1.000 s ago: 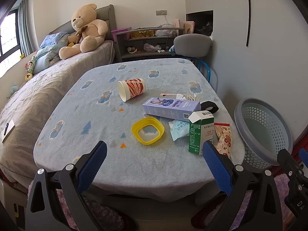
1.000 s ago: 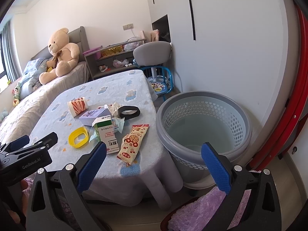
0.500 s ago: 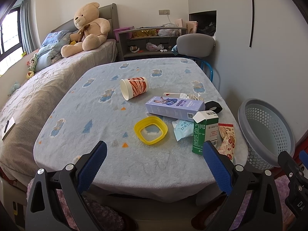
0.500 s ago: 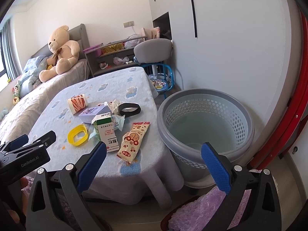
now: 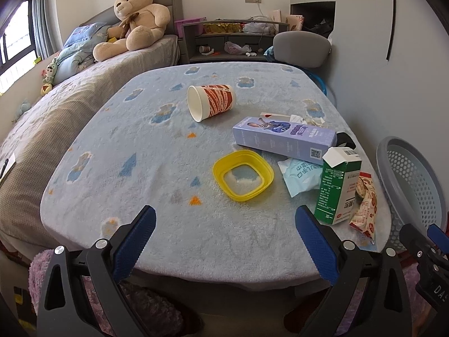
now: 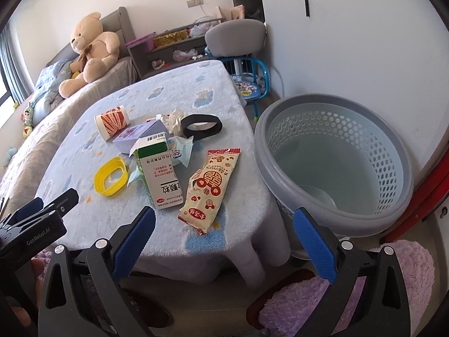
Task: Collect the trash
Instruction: 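Move both grippers toward the items on the table, then grasp the red-and-white snack packet with the right gripper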
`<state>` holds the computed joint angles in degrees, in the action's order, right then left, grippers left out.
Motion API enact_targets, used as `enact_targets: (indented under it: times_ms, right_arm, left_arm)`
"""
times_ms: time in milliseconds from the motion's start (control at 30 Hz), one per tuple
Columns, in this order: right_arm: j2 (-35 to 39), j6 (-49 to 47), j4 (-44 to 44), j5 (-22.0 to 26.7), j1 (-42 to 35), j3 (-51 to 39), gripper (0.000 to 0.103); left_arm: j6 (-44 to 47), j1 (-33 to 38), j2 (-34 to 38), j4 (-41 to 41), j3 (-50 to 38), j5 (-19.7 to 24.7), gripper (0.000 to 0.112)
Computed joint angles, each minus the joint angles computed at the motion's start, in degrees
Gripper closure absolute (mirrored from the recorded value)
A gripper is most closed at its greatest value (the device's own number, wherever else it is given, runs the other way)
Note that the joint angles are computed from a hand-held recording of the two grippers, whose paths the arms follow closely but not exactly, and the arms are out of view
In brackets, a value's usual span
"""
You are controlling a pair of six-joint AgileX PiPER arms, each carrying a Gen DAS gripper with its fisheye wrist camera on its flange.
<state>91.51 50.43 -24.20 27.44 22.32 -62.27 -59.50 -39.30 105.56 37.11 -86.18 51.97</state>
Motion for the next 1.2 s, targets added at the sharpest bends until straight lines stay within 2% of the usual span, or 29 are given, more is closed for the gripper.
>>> enact_targets:
  times_ms: [433, 700, 800, 867, 900, 1000, 1033, 1200]
  right_arm:
    - [13.3, -6.93, 7.28, 3.87, -2.55, -12.27, 0.008]
    - [17.39, -6.98, 6.17, 6.84, -2.08, -16.62, 0.019]
    - [18.85, -8.05, 7.07, 7.64, -2.1, -18.03, 0.026]
    - [19.3, -9.49, 8.57, 7.85, -2.35, -18.38, 0.037]
    - [19.25, -8.89, 7.86, 7.94, -2.2, -18.29, 0.038]
    - [18.5, -10.45, 9.33, 6.5, -2.61, -17.24, 0.055]
    - [18.48, -11.0, 9.73, 6.5, -2.71, -17.3, 0.065]
    - [16.22, -13.16, 11.38, 4.19, -2.87, -14.78, 0.067]
  left_arm:
    - [3.16, 5.11, 3.04, -2.79, 0.15, -4.29, 0.017]
    - [4.19, 6.19, 4.39, -4.01, -0.66, -5.44, 0.017]
    - [4.24, 6.31, 4.69, -4.17, -0.7, -5.76, 0.017]
    - [4.61, 6.54, 4.74, -4.64, -0.66, -6.03, 0.017]
    - [4.92, 6.67, 4.73, -5.05, -0.62, -6.19, 0.017]
    - [6.23, 7.09, 4.94, -6.51, -0.84, -6.44, 0.017]
    - [6.65, 7.22, 5.06, -6.99, -0.96, -6.4, 0.017]
    - [7.99, 7.54, 5.29, -8.79, -1.25, -6.23, 0.017]
